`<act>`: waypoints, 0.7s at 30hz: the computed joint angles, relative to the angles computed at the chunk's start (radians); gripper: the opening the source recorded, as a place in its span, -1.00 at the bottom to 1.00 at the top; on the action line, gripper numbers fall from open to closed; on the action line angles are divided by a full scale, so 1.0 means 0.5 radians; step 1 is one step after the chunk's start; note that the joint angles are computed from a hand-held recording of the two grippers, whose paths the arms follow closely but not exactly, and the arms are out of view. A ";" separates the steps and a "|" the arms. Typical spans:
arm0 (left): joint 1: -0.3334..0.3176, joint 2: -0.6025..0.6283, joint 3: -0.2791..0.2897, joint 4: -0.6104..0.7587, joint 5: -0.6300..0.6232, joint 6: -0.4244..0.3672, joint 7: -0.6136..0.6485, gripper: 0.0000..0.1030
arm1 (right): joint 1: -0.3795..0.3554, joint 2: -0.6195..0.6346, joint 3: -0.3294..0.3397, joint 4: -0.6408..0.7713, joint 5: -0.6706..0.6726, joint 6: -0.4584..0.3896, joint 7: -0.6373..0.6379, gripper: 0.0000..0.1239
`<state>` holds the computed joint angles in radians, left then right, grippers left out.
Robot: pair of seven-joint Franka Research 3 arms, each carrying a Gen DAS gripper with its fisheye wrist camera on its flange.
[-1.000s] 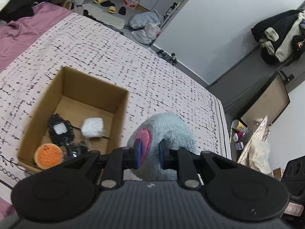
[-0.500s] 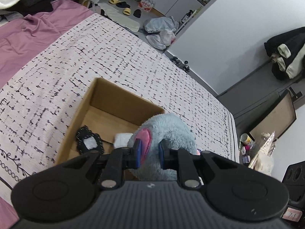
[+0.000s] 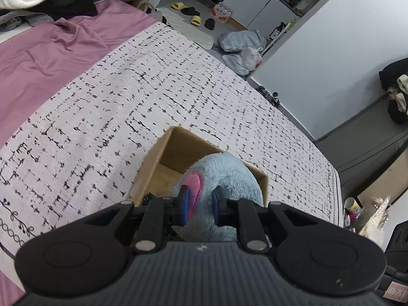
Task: Organize soft objects
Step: 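Carry the grey plush over the box with the left gripper, then open the left gripper to drop the grey plush into the box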
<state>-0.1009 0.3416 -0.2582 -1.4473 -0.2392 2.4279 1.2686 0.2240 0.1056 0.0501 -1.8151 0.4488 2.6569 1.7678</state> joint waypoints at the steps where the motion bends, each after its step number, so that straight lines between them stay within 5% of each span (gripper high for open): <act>1: -0.002 0.017 0.005 0.018 0.010 -0.002 -0.005 -0.66 | 0.003 0.019 -0.002 0.021 -0.019 -0.006 0.011 -0.52; 10: -0.015 0.068 0.011 0.078 0.112 0.026 -0.028 -0.54 | -0.008 -0.021 -0.021 -0.021 -0.081 0.030 0.072 -0.10; 21: -0.093 -0.084 0.078 -0.046 0.378 0.045 -0.262 0.23 | -0.033 -0.209 -0.032 -0.218 -0.084 0.102 0.007 0.23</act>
<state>-0.1472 0.2996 -0.2190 -1.4704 -0.0500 2.4505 1.1377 0.2077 0.0010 0.0340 -1.9242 0.4070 2.7080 1.7713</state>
